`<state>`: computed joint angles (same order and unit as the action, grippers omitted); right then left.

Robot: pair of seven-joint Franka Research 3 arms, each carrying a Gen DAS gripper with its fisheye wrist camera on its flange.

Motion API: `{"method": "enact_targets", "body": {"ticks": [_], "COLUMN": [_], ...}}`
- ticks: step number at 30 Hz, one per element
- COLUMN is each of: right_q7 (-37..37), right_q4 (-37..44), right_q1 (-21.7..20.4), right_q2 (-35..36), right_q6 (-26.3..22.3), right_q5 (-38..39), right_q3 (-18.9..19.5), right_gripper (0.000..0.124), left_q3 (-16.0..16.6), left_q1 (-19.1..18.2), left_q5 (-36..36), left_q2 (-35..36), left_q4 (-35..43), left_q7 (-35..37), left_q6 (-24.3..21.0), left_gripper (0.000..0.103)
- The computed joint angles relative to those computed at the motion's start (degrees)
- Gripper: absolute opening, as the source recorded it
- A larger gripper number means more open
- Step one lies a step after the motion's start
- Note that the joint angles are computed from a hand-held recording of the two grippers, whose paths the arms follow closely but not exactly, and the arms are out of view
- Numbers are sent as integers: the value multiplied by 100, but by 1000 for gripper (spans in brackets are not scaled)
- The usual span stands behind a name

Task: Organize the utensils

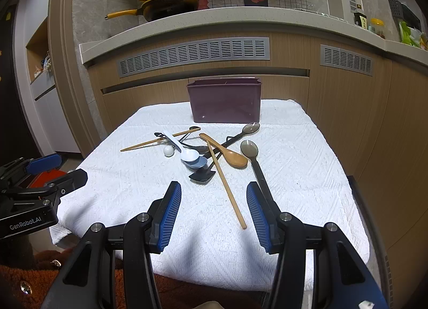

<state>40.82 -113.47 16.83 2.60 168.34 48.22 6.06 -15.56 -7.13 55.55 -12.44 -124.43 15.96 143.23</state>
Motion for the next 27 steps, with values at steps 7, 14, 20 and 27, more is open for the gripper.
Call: {"method": "enact_targets", "body": {"ticks": [7,14,20,27], "right_q7": [17,35,11,28], "right_q4": [16,15,25,22], "right_q1": [-8,-12,-23,-23], "right_q2": [17,24,35,34], "right_q6": [-15,-26,-34,-31], "right_q5": [-14,-19,2,-11], "right_q3": [-1,-2,1,2], "right_gripper": [49,49,49,49], "left_q3": [-17,-6,-3,1], "left_q1": [-18,-12,-14,-16], "left_q5": [-9,-21,-18,-42], "left_q2": [-36,-7,-2,-10], "left_q4": [-40,-7,-12,-30], "left_q7": [-18,15,14,33], "left_q6": [-26,-17,-13,-14], "left_gripper": [74,74,74,74]}}
